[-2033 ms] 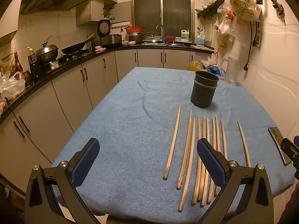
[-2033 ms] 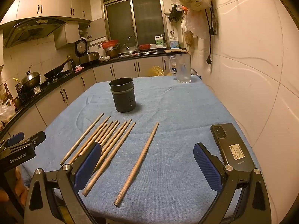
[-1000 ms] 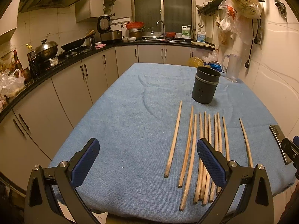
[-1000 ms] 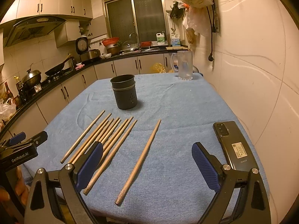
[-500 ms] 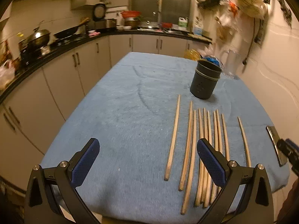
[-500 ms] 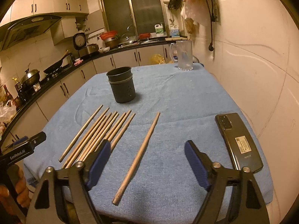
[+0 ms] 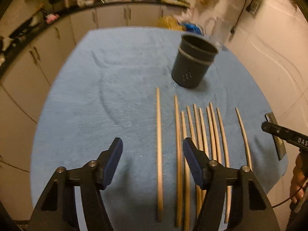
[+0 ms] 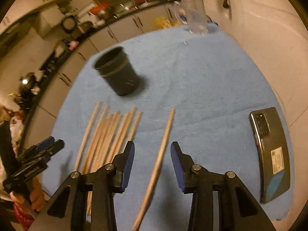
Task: Organize utensils
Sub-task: 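Lower the left gripper onto a wooden chopstick and close while the right gripper grasps another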
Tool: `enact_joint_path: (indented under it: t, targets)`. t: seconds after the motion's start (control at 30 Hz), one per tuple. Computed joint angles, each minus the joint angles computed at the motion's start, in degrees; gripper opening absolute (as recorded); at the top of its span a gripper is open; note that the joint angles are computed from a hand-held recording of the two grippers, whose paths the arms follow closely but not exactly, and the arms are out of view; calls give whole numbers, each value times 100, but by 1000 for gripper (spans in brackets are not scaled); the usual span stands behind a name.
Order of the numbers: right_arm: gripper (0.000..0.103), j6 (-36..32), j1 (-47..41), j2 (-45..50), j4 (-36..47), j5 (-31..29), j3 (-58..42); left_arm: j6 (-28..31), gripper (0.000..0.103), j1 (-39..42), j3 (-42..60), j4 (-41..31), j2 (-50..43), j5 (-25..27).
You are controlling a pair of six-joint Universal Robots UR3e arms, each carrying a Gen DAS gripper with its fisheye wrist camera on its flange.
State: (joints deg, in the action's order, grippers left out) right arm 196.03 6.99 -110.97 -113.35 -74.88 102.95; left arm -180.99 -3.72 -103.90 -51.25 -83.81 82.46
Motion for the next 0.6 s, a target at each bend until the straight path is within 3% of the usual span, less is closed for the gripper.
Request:
enact_joint_path:
  t: [0.07,0.13,0.27,0.37,0.43,0.6]
  targets:
    - [42,-88,-28,389,164,22,-226,-64,59,-64,284,4,-403,42]
    - [39,-34,-143,566,210,152,-269,-54,50,-62,690,-261,-780,-50]
    - [35,4,-75,1035,294,69,-554,-33,46,-234,1371,-521,-1427,67]
    - [35,-37,-1,1345,391,-82,-809,6,36,-439,1990,-822,-1917,299]
    - [35,-16,119,1561,525,-270,-1041,20,21,-518,2360,-1068,-2204,433]
    - [30,-40,269,1974,739,-435,-1387,-19,12,-636,3027,-1498,-2781,610]
